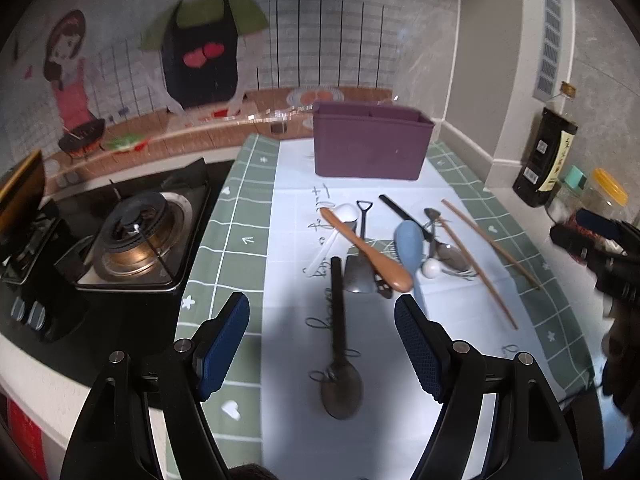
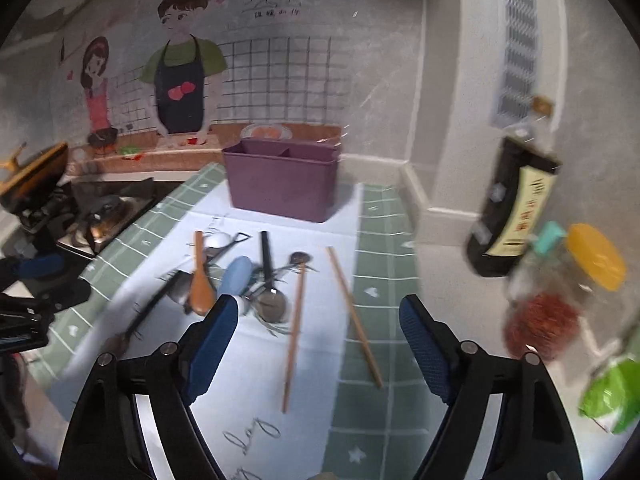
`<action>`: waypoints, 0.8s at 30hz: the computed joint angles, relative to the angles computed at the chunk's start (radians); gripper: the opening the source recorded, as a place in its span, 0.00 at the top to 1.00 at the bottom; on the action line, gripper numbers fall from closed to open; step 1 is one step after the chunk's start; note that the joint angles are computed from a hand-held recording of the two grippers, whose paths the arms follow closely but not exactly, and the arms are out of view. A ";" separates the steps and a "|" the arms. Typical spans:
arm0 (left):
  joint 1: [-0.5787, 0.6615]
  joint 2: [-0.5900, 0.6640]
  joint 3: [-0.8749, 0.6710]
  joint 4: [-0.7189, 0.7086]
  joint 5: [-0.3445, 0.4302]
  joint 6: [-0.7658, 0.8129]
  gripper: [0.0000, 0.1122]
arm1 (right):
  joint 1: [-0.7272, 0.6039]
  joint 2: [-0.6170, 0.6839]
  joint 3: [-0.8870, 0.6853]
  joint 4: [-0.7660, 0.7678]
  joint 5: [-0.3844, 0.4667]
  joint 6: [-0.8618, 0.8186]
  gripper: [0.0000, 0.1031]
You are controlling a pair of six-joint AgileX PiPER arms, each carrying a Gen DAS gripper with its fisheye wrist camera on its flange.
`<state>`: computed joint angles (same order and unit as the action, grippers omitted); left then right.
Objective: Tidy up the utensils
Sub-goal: 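Grasp a wooden chopstick with the right gripper while the left gripper grasps the wooden spoon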
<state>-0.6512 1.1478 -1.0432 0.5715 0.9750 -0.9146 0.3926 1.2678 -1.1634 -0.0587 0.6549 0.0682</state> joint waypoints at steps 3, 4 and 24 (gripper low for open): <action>0.153 0.022 -0.020 -0.154 -0.096 0.183 0.33 | -0.079 0.129 -0.153 0.096 0.111 -0.129 0.53; 0.196 0.040 -0.044 -0.195 -0.113 0.237 0.33 | -0.093 0.161 -0.194 0.103 0.141 -0.150 0.58; 0.395 0.201 -0.184 -0.333 -0.080 0.286 0.41 | -0.211 0.662 -0.630 0.311 0.413 -0.441 0.75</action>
